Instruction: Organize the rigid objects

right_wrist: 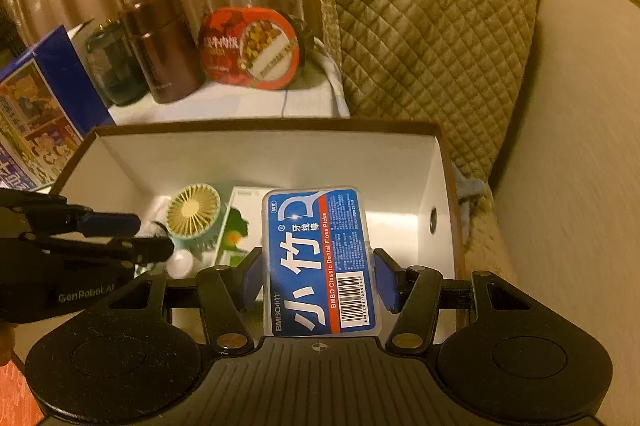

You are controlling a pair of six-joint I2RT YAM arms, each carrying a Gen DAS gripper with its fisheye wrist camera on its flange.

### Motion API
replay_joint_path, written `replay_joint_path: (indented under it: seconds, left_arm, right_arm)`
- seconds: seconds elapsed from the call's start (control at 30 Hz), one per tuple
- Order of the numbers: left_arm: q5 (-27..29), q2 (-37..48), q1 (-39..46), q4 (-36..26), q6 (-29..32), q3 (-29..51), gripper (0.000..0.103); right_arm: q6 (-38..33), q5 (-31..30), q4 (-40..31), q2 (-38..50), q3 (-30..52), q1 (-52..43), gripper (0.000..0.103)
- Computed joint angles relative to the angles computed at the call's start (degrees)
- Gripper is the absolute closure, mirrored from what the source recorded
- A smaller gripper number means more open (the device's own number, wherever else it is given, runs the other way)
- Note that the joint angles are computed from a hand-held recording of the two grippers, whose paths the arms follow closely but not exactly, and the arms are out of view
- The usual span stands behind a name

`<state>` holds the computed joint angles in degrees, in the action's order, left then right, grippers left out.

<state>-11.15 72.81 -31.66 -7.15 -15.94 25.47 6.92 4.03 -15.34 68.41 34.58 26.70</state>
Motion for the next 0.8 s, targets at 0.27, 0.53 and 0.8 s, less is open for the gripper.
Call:
replay_joint_path:
  seconds: [0.27,0.53,0.8]
  left_arm:
    - [-1.7,-5.8,0.2,-2.7,0.1,-1.8,0.056]
    - [-3.8,-13.4,-2.2,-7.9,-2.3,-3.4,0.048]
    - [-7.6,-20.9,-6.6,-14.7,-6.8,-4.1,0.04]
  right_arm:
    - [0.2,-1.4,1.2,-2.2,-1.7,-0.6,0.046]
    - [1.0,-2.4,-2.6,-8.5,-3.7,-0.3,0.041]
    - [2.5,-2.2,-6.5,-14.7,-5.0,1.7,0.039]
